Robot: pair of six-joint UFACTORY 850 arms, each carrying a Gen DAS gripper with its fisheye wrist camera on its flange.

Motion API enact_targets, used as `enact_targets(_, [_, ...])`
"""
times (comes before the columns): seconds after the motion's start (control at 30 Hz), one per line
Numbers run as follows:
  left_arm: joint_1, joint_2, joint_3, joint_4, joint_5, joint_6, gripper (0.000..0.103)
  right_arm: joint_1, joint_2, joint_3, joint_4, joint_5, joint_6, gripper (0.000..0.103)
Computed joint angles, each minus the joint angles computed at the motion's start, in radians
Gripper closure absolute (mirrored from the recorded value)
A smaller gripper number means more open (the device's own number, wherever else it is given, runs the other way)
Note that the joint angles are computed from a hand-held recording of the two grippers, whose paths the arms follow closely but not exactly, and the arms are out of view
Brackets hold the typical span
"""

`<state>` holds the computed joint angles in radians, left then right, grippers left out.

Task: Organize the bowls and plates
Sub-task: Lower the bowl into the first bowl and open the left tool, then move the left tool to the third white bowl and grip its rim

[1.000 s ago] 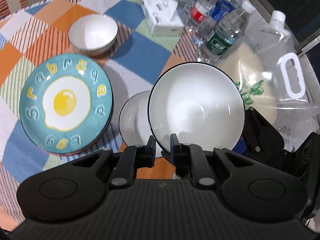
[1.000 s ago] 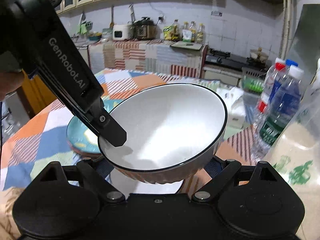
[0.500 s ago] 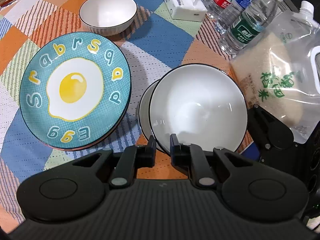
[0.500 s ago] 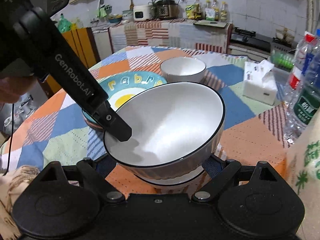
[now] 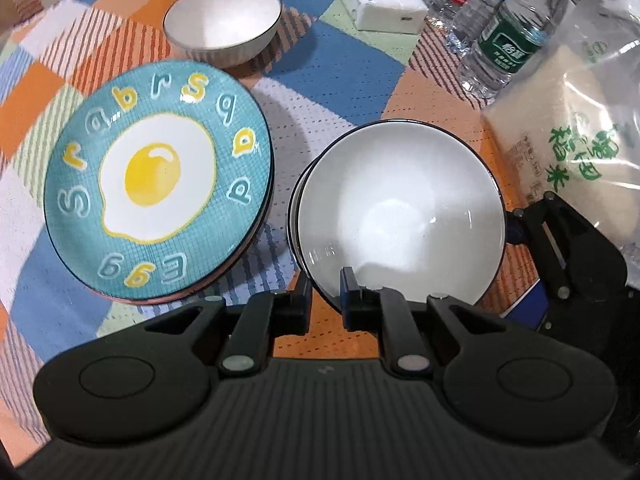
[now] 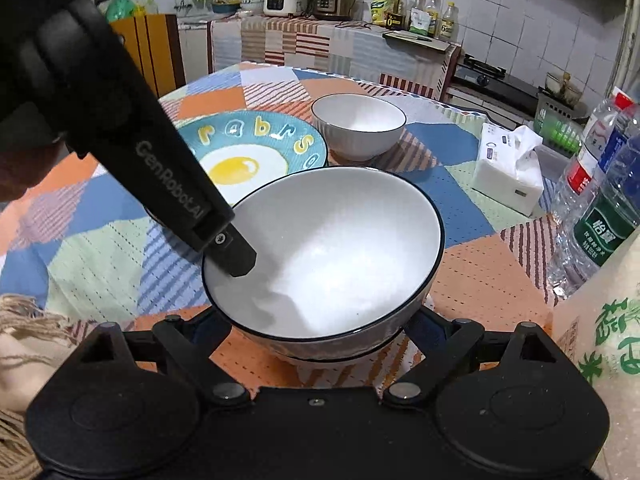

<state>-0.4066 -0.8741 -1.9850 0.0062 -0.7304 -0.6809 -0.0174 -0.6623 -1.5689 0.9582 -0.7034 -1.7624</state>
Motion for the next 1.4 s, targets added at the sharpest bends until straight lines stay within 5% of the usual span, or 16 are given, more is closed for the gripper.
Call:
enact_targets(0.2, [-0.017,0.001,0.005,0.134,0.004,-0.078,0.090,0.008,0.011,0.011,-0.026,0.030,-0.007,0.007])
enact_targets(0.63, [0.000,0.063,0.110,0.069,0.114,-0.042,0.082,0.005,0.055,0.063,0.027,0.081,-0.066,0.005])
enact_targets(1.13, [-0.010,0.224,0.262,0.108,0.126,-0.075,0.074,-0.081,0.136,0.078,0.220,-0.128,-0.256,0.005])
enact_targets(1.27, [0.006,0.264,0.290,0.066,0.135,-0.025,0.074,-0.086,0.117,0.020,0.191,-0.210,-0.164,0.005])
enact_targets(1.4, [0.020,0.286,0.287,0.069,0.107,-0.001,0.072,-0.077,0.045,-0.150,0.059,-0.347,0.113,0.005])
